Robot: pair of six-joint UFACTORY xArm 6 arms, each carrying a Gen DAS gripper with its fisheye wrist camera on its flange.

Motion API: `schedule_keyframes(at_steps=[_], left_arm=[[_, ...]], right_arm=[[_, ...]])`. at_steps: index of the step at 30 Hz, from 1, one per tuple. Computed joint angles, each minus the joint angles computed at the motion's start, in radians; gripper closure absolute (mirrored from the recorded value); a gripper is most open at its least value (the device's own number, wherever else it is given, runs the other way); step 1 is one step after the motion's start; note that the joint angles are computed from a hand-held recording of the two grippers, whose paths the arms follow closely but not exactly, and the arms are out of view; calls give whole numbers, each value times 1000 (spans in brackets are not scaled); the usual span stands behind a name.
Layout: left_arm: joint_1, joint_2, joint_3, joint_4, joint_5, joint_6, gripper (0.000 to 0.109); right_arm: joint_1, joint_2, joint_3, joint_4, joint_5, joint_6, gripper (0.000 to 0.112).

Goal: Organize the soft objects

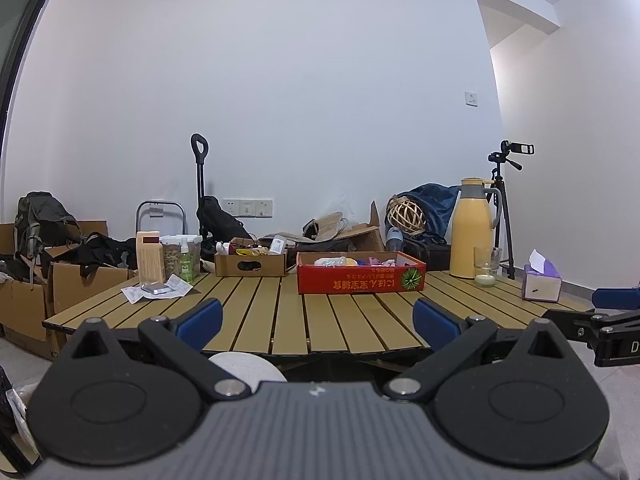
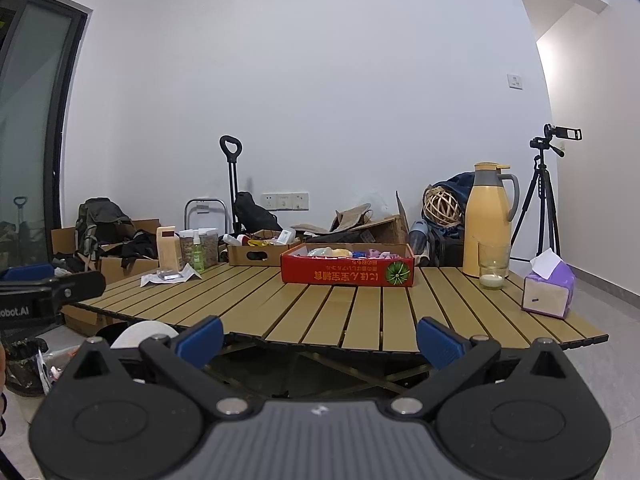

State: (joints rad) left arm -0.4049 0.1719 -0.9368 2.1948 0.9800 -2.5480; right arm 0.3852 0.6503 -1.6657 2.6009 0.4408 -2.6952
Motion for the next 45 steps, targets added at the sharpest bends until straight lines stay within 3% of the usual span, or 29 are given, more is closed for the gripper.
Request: schedule_keyframes(at_steps=[16,45], left_arm=[[-18,-18,26,0,22,-4,6],[-18,-27,35,9,24,-8,6]], right_arm=[[-9,-33,67,1,51,-13,9],[-13,-42,81,3,62,-18,9]])
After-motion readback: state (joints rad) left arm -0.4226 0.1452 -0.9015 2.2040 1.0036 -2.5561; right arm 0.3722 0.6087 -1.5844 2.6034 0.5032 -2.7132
